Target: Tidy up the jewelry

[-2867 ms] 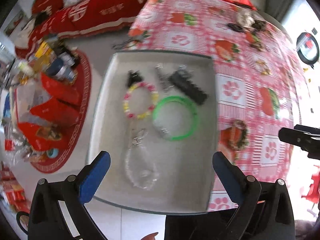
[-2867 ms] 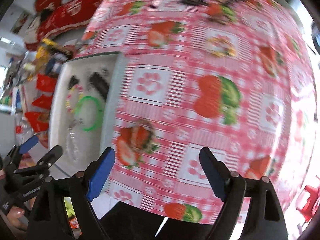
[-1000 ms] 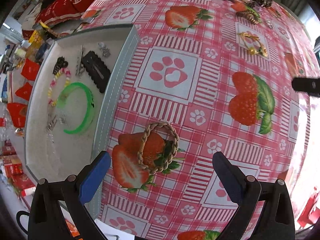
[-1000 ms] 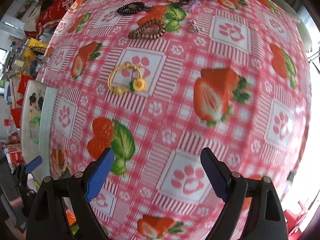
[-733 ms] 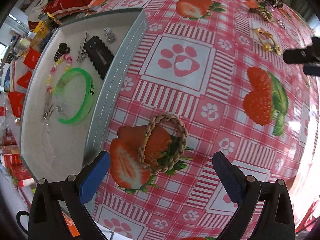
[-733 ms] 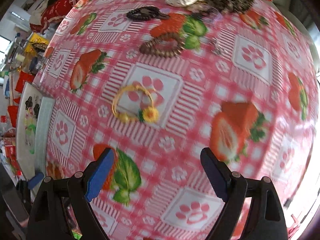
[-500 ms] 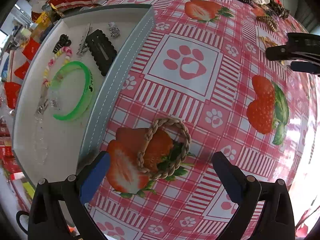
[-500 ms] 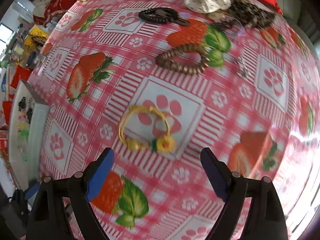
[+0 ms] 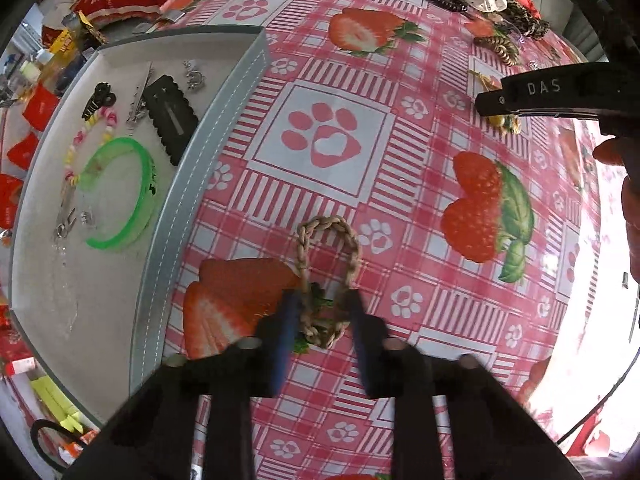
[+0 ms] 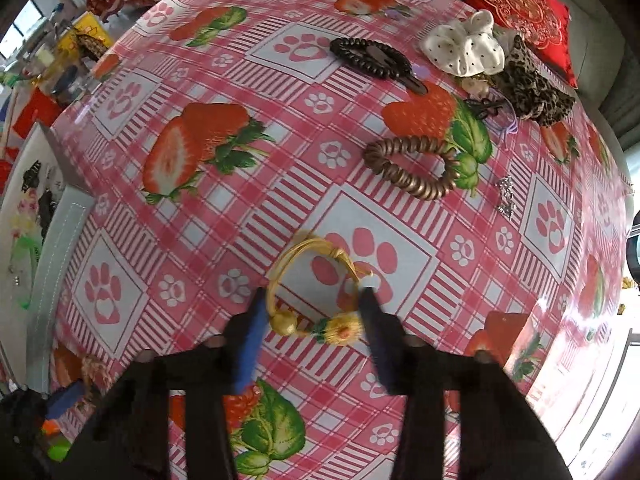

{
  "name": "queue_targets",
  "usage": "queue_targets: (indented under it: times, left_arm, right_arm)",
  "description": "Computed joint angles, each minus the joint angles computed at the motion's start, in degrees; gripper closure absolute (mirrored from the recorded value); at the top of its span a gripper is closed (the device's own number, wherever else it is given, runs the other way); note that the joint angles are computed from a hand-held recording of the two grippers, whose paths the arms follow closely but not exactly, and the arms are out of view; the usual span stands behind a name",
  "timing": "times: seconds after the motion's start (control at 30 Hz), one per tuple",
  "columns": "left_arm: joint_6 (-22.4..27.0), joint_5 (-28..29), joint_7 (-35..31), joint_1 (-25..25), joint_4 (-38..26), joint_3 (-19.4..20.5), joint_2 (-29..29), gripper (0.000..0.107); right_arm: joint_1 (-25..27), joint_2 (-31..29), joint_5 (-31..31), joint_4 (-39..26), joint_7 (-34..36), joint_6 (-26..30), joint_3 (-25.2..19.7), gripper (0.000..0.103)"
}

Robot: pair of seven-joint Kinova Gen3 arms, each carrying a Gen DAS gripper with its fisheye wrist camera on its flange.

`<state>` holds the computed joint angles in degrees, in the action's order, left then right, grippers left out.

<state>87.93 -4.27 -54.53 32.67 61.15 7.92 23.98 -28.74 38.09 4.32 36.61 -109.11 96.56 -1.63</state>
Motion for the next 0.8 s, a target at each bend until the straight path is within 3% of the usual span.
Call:
queue_targets:
  times: [0.1, 0.27, 0.5, 0.67, 0.8]
  left_arm:
    - [-0.7, 2.3, -0.9, -1.6, 0.4, 0.3, -0.5, 0.089]
    - [-0.3, 4.1, -2.0, -3.1, -1.0, 0.5, -1.0, 0.089]
    - [4.0, 4.7, -4.0, -3.7, -6.9, 0.5, -1.0, 0.089]
    - [5.0, 4.4, -3.8, -2.5, -8.3, 0.5, -2.2, 0.089]
    - [5.9, 3.8, -3.2, -1.3, -9.5, 0.6, -2.3, 0.089]
  right_arm:
    - [-0.1, 0.4, -0.4, -1.0, -1.0, 1.0, 0.1, 0.096]
    - [1.1, -2.7, -1.8, 3.5, -2.2, -1.2, -0.6, 0.098]
    - [4.7, -9.4, -7.2, 11.9, -2.9, -4.5, -2.9, 0.099]
    - [7.4, -14.9, -12.0, 18.7, -4.5, -6.3, -4.0, 0.099]
    - [9.7, -17.0, -15.0, 20.2, -5.4, -6.0, -4.1, 0.099]
